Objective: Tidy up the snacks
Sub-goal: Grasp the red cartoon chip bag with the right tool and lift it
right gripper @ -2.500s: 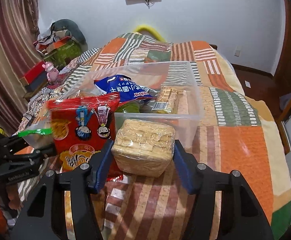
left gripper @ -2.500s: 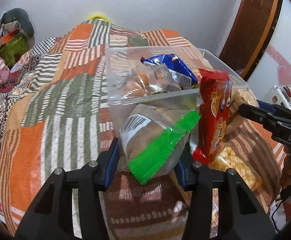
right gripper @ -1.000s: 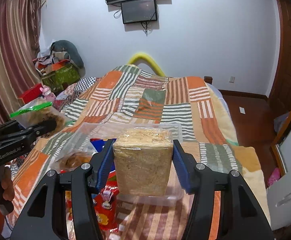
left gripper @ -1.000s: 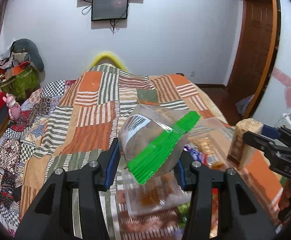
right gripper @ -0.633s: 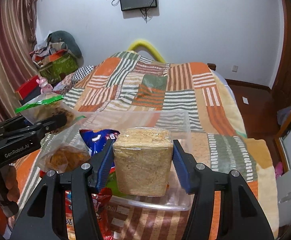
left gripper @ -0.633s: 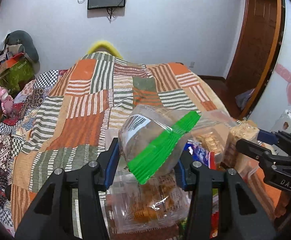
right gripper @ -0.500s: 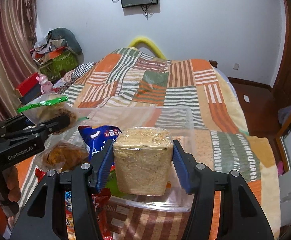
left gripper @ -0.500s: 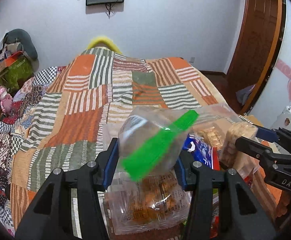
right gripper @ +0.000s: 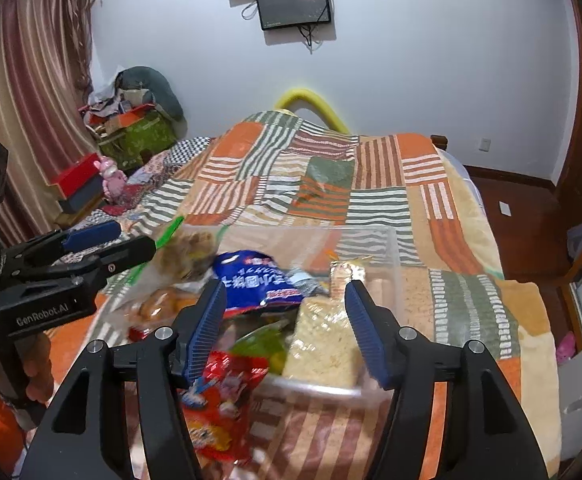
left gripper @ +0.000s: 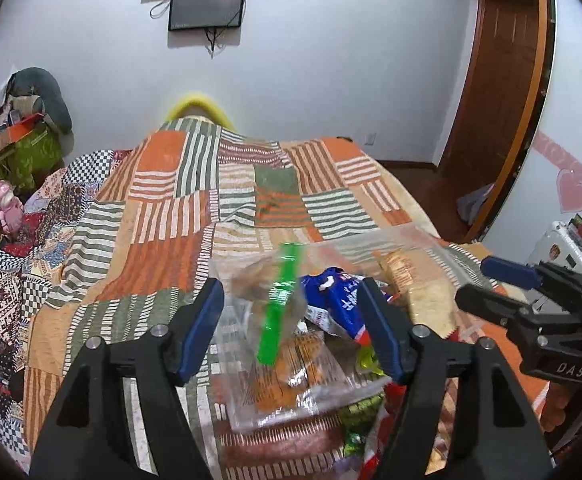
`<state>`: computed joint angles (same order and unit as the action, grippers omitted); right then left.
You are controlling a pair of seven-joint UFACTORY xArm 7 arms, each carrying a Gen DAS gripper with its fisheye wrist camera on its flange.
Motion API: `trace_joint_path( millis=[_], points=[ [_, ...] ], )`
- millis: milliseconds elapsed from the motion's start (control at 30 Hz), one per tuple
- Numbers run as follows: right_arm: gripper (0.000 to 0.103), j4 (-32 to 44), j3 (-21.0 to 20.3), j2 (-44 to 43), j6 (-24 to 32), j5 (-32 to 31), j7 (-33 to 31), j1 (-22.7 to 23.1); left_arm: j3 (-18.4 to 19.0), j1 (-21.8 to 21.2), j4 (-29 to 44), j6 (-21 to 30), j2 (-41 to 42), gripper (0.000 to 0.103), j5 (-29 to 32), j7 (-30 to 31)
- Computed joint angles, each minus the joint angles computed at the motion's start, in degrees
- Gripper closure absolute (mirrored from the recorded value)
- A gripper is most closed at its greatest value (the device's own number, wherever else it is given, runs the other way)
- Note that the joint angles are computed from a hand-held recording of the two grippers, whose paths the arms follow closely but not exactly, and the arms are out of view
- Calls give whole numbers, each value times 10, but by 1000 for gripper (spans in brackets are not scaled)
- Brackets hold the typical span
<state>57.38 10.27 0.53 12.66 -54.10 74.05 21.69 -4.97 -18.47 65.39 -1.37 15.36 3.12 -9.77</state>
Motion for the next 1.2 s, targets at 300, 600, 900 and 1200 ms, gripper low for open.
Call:
trace_joint_path(
  millis=[300, 600, 900, 1200],
  points=[
    [17, -28, 21, -15, -4, 26, 5, 8, -24, 30, -90, -3, -67, 27, -11, 25],
    [13, -32, 20, 25, -7, 133, -54, 35, -117, 118, -170, 0, -99, 23, -159, 164],
    [13, 10, -1, 77, 7, 236, -151, 78, -166, 151, -180, 24, -93, 23, -381, 340],
    [38, 5, -12, 92, -14, 318, -211, 87, -115, 90, -183, 41, -93, 23, -389, 342]
  ],
)
